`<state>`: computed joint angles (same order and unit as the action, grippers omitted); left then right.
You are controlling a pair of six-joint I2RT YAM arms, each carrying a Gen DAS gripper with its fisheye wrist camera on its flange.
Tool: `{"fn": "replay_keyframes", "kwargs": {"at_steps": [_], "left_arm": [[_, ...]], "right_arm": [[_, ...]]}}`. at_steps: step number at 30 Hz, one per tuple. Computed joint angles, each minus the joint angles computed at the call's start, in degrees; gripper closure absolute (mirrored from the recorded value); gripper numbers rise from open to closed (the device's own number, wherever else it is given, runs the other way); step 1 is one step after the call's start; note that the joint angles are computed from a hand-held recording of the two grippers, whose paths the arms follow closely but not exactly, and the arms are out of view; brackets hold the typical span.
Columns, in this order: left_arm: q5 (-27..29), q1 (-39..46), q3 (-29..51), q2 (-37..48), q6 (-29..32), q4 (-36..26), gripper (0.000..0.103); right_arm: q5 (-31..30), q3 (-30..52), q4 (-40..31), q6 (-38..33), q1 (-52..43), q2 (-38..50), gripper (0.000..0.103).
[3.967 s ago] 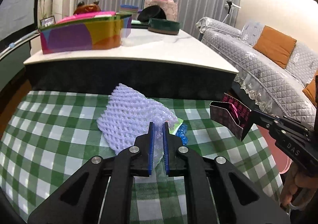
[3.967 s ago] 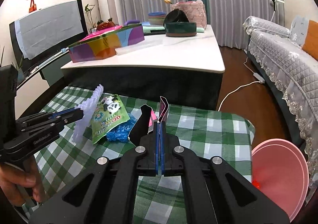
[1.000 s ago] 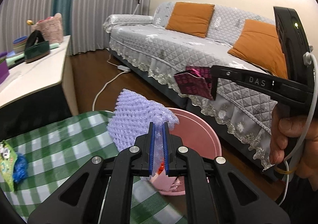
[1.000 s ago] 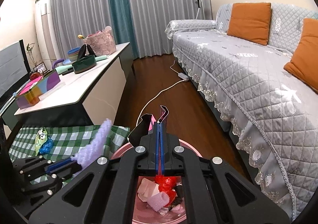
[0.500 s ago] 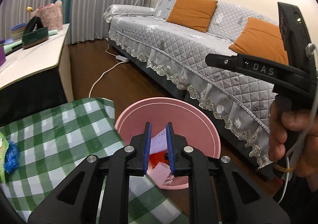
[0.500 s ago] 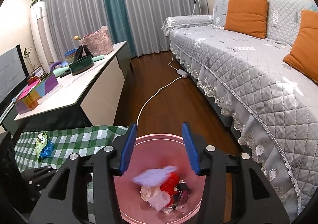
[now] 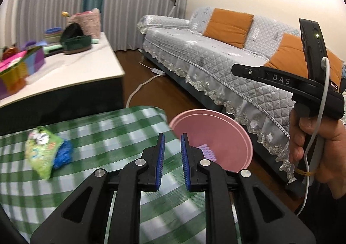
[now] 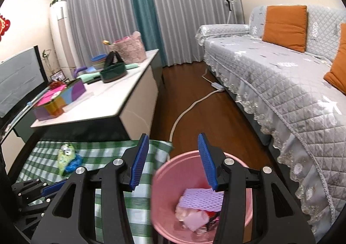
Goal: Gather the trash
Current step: 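Move both grippers back over the table toward the green bag and blue bag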
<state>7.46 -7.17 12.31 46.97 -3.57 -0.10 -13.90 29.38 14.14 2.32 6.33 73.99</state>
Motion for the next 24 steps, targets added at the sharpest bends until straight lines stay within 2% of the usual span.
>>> {"fn": "replay_keyframes", "kwargs": {"at_steps": [6, 11, 18, 24], "left_arm": [[8.74, 15.66, -0.61, -13.26, 6.18, -12.62, 0.087], [18.42, 33.3, -2.02, -16.66, 14.06, -17.47, 0.087], [26.18, 50.09, -2.76, -5.3, 22.5, -11.13, 0.087], [27.03, 55.07, -2.51, 6.04, 24.39, -2.16, 0.087]], "right_arm": [[4.14, -1.02, -0.36, 0.76, 8.44, -2.61, 0.055], [5.34, -0.48, -0.06, 2.31, 13.47, -1.62, 0.055], [7.81, 2.33, 1.99, 3.85, 20.54, 4.3, 0.055], [9.94, 5.41, 4.15, 3.81, 25.66, 10.84, 0.055]]}}
